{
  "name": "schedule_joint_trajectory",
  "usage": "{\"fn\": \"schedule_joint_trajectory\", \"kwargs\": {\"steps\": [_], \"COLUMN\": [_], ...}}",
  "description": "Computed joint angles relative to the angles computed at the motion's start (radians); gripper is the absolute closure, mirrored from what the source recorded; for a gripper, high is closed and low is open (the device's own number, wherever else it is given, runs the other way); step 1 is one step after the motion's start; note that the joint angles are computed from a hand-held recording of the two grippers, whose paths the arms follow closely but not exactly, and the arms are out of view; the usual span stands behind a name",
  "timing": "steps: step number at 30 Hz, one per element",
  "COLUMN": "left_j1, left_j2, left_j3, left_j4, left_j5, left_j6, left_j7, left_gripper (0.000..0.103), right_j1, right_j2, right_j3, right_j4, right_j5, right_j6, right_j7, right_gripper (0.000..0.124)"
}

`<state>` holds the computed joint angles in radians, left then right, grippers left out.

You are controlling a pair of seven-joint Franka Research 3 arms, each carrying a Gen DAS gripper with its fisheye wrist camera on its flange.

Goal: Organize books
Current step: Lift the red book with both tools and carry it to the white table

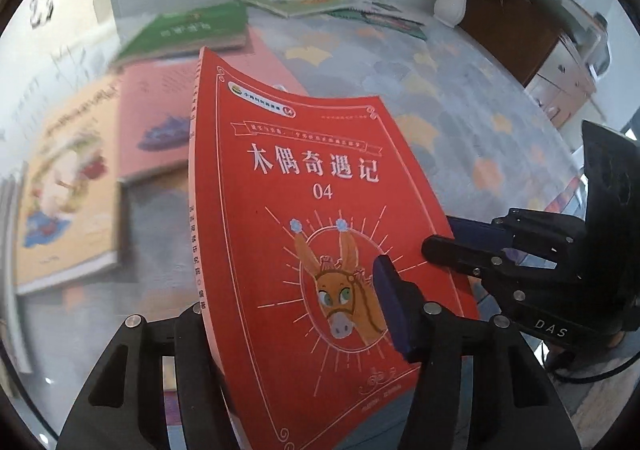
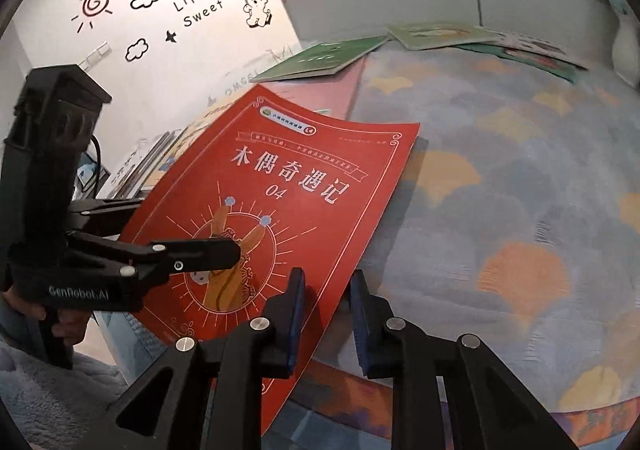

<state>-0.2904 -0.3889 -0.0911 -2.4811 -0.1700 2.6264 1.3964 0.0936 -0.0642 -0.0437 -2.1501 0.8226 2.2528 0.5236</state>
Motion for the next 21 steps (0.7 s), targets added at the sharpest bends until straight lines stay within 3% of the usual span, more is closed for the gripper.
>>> {"fn": "schedule_joint_trajectory", "kwargs": {"steps": [5, 9, 14, 18, 21], "left_j1": [0.049, 0.043, 0.100, 0.217, 0.286], "left_j2": [-0.132, -0.219, -0.310, -0.323, -0.303], "left_j3": [-0.018, 0.051, 0.185, 0.249, 0.325], "left_j4": [-0.078, -0.122, -0.154, -0.147, -0.120], "left_j5": [0.160, 0.199, 0.168, 0.154, 0.114], "left_j6": [0.066, 0.079, -0.005, -0.092, -0.165], "left_j7": [0.044, 0.126, 0.223, 0.267, 0.336], "left_gripper": [0.050, 0.050, 0.050, 0.050, 0.050], "right_j1": [0.033, 0.063, 0.136, 0.213, 0.276], "right_j2": [-0.038, -0.035, -0.021, 0.024, 0.079], "right_j3": [0.020, 0.028, 0.077, 0.130, 0.179], "right_j4": [-0.047, -0.032, 0.011, 0.066, 0.125], "right_j5": [0.049, 0.135, 0.247, 0.338, 0.292], "right_j6": [0.022, 0.013, 0.081, 0.130, 0.168], "right_j7": [0.016, 0.065, 0.109, 0.123, 0.173], "right_gripper": [0.103, 0.103, 0.103, 0.103, 0.103]}}
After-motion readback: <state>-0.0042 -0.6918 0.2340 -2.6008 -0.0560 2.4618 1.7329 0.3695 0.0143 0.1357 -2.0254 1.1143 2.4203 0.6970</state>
